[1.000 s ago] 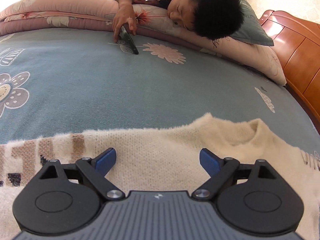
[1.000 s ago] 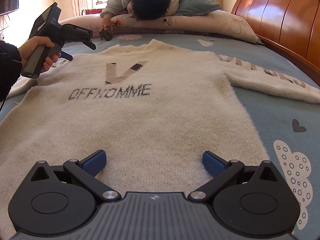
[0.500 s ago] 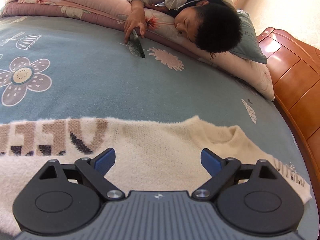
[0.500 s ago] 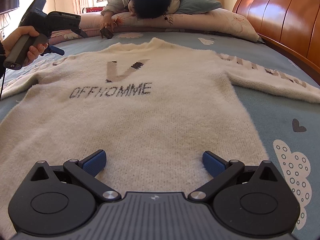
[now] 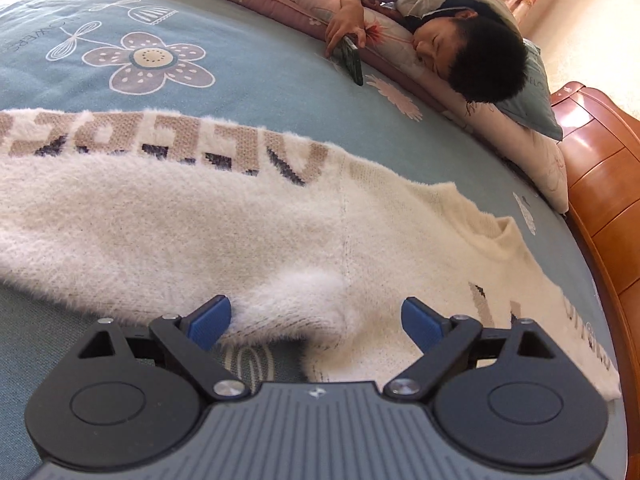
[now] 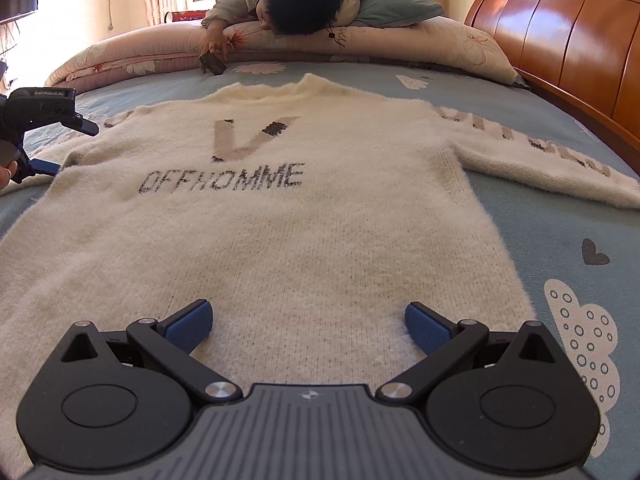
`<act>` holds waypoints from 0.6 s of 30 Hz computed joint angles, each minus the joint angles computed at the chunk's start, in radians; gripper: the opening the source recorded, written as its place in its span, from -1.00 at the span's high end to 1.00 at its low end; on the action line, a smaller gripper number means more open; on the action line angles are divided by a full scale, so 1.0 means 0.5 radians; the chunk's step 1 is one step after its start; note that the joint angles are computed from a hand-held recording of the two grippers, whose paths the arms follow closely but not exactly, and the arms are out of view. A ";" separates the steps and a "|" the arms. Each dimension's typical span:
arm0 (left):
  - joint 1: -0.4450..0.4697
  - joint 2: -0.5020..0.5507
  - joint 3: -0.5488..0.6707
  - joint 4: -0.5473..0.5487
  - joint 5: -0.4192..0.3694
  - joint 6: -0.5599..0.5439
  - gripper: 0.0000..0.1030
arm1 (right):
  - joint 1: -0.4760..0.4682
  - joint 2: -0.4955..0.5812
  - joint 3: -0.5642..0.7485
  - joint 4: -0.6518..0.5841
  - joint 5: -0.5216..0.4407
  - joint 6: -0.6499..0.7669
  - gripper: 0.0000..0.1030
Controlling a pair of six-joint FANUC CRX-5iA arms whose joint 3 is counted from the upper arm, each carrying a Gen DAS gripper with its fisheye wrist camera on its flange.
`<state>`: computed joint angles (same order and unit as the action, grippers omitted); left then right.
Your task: Fold clothes
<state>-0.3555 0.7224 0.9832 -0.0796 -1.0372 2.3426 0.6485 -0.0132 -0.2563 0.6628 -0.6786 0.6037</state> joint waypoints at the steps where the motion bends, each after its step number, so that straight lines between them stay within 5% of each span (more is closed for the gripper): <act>1: 0.002 0.004 0.023 0.007 -0.003 0.041 -0.79 | 0.000 0.000 -0.001 0.001 0.000 -0.001 -1.00; 4: 0.015 -0.063 -0.116 0.121 0.228 0.039 -0.79 | 0.001 0.002 -0.002 0.007 -0.001 -0.006 -1.00; 11: -0.047 -0.085 -0.174 0.211 0.380 -0.067 -0.79 | 0.002 0.001 -0.003 0.007 0.001 -0.010 -1.00; 16: -0.088 0.085 0.169 -0.013 0.090 -0.061 -0.79 | 0.004 -0.002 -0.004 0.006 -0.002 -0.007 -1.00; 18: -0.034 0.181 0.269 0.122 -0.043 -0.042 -0.79 | 0.003 -0.003 0.000 -0.005 -0.006 0.004 -1.00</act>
<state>-0.3726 0.8131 1.1175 -0.0187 -1.0585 2.3218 0.6503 -0.0146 -0.2562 0.6604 -0.6814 0.6059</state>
